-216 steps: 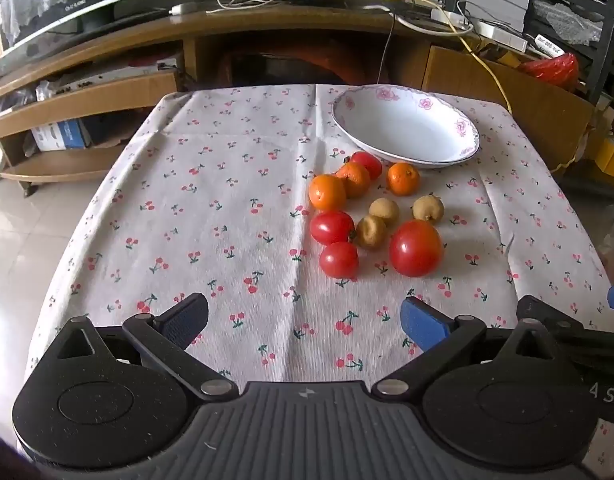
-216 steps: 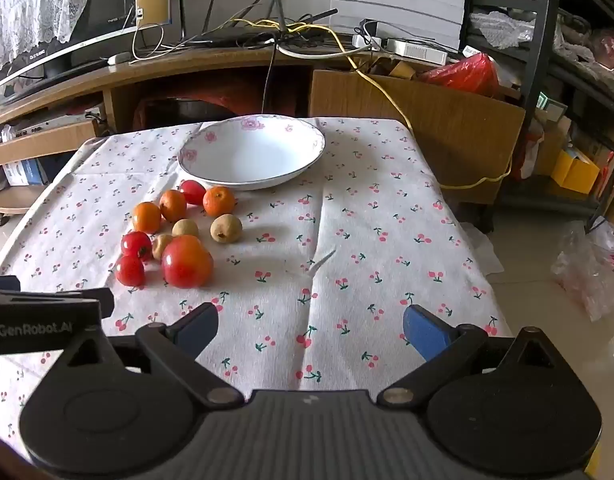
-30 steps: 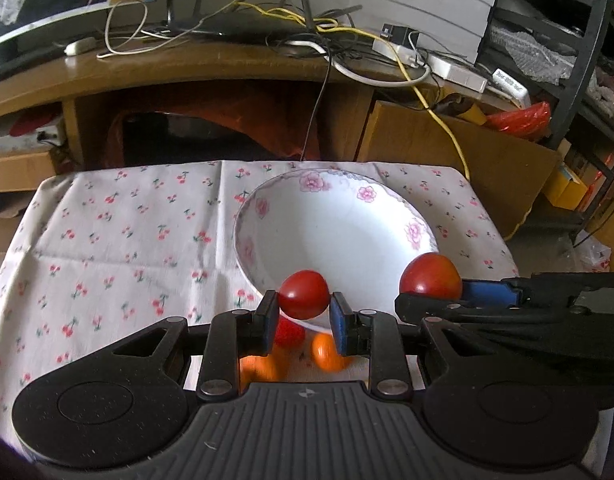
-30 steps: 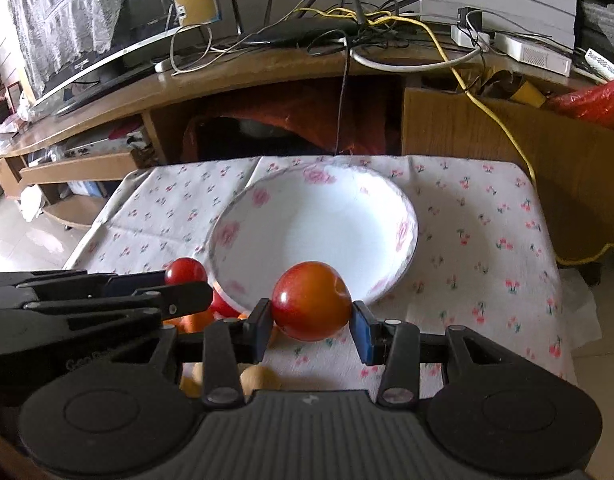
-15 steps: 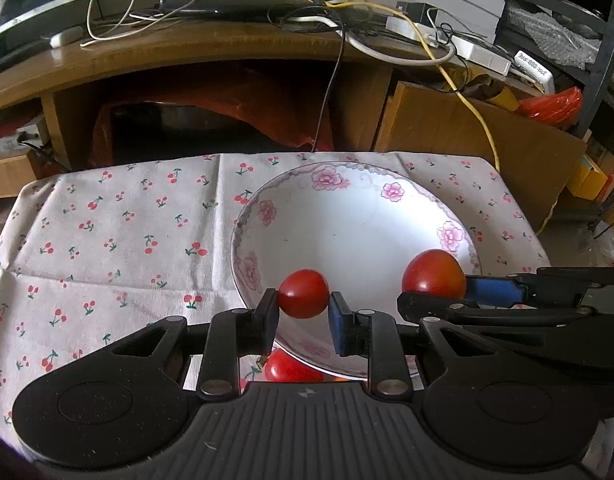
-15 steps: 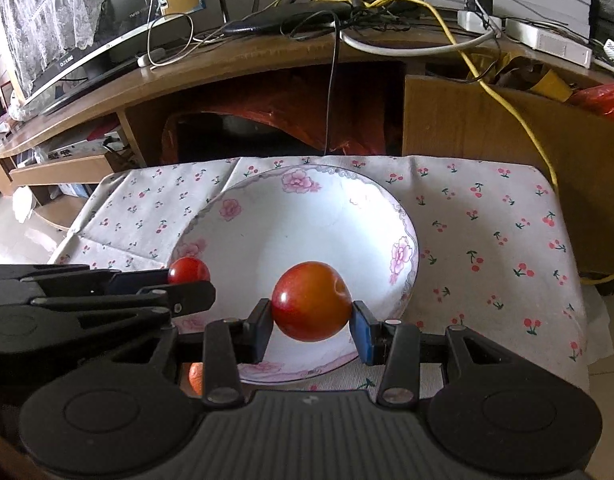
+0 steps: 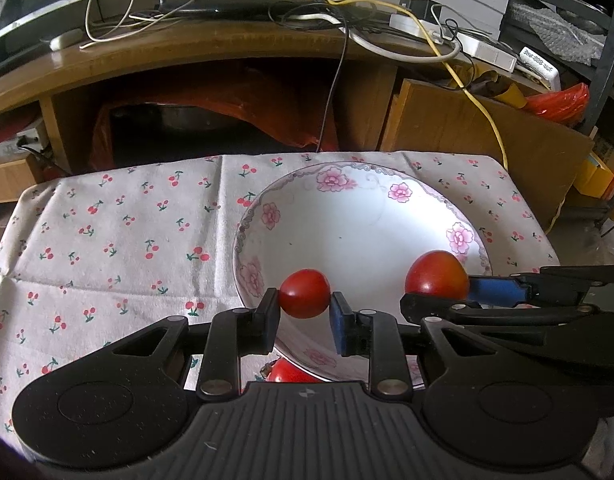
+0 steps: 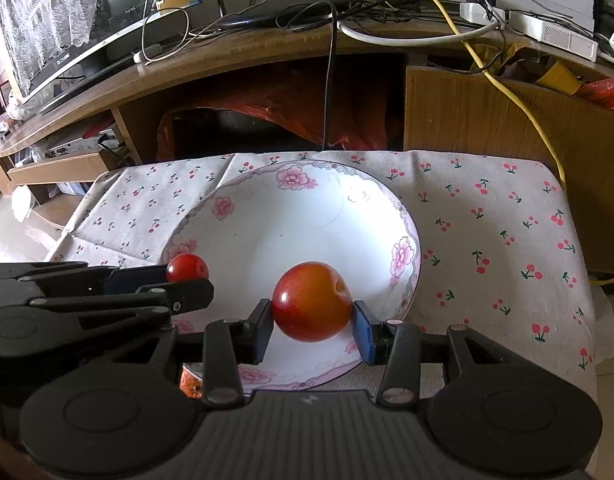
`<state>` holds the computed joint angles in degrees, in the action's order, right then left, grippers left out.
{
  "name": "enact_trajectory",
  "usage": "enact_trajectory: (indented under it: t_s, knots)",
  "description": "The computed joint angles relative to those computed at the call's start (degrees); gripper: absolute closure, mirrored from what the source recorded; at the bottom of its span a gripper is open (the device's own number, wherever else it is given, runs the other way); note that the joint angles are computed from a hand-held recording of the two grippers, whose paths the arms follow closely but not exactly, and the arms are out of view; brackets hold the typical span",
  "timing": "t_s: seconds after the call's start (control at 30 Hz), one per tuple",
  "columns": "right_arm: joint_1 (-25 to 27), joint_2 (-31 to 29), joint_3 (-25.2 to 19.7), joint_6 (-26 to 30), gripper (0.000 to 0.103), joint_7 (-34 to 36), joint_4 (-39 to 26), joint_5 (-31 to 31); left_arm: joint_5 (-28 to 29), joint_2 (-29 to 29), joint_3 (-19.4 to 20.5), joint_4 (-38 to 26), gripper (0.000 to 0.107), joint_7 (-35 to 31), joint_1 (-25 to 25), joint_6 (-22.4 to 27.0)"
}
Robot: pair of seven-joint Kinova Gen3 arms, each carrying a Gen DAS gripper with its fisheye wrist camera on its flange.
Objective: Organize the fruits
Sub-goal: 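Carry the cherry tomato in the left gripper over the white bowl while the right carries the large tomato, then open the left gripper to drop the cherry tomato while the right releases the large tomato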
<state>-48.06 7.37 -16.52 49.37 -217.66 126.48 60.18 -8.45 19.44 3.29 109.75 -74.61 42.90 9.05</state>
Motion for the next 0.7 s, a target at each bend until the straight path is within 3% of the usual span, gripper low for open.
enact_trajectory:
  t_s: [0.47, 0.53, 0.63, 0.7]
  knots:
    - [-0.16, 0.08, -0.03, 1.14, 0.063, 1.41, -0.7, -0.4, -0.56, -0.33, -0.7, -0.2, 0.07, 0.92, 0.61, 0.56]
    - [-0.39, -0.04, -0.16, 1.63, 0.063, 1.07, -0.67, -0.38, -0.92, -0.62, -1.52, 0.0, 0.066, 1.5, 1.29, 0.34]
    - [-0.72, -0.36, -0.41, 2.45, 0.062, 0.25, -0.59, -0.21, -3.35, -1.02, -5.86, 0.04, 0.054, 4.52, 5.26, 0.44]
    - [-0.89, -0.47, -0.64, 3.03, 0.062, 0.11, -0.72, -0.33, -3.37, -1.4, -5.55, 0.42, 0.048, 4.57, 4.6, 0.27]
